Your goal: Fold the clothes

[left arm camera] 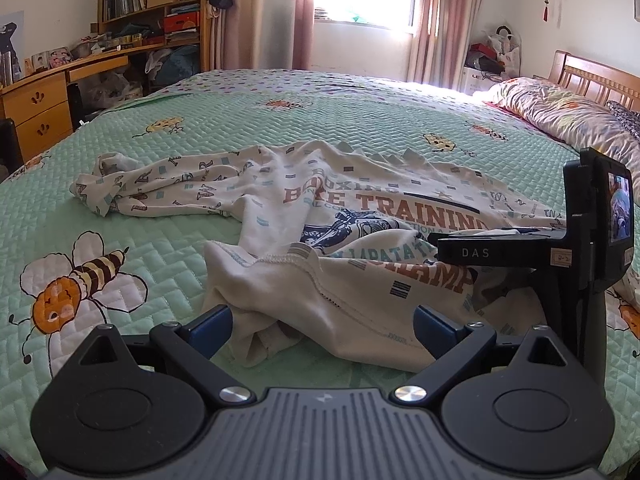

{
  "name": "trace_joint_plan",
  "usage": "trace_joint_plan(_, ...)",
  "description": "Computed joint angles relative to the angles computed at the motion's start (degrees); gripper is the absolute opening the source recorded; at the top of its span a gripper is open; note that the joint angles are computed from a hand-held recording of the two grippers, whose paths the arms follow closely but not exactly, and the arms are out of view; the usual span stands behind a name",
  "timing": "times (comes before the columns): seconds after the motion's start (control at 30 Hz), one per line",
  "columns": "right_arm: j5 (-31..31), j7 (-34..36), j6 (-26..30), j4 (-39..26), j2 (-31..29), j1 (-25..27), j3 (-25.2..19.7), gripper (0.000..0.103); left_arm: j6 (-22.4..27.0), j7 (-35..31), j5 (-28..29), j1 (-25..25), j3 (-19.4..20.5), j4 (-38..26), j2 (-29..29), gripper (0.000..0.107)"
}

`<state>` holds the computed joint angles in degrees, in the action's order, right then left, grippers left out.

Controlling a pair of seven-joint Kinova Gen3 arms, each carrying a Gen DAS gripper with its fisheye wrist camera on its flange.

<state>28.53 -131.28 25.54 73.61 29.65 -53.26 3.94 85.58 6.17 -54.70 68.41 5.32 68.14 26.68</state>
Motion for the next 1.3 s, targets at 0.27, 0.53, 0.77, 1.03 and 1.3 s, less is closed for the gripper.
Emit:
trace_joint_plan(0.27, -0.07, 0.06, -0.01, 0.00, 0.00, -0.01, 0.04, 0.103, -0.06, 0.24, 0.07, -0.01, -0.06, 0.15, -0.04, 0.097)
trace_joint_plan(0.53, -0.11, 0.11, -0.03, 0.02, -0.02, 0.01, 0.03, 0.103, -0.15, 0.05, 0.18, -0.11, 0.14, 0.19, -0.09, 0.097)
trace_joint_plan(0.77, -0.12, 0.12, -0.03, 0.02, -0.02, 0.01, 0.05, 0.103, -0.12, 0.37, 0.12, -0.27, 0.00, 0.19, -0.17, 0.097)
trace_joint_plan(1.03, -0.13, 0.12, -0.03, 0.02, -0.02, 0.00, 0.05, 0.103, -0.27, 0.36, -0.08, -0.23, 0.00, 0.35, -0.35, 0.097)
trace_joint_plan(1.3, -0.13, 0.13, -0.03, 0.02, -0.02, 0.00, 0.05, 0.103, -0.07, 0.56, -0.20, -0.40, 0.22, 0.42, -0.48, 0.097)
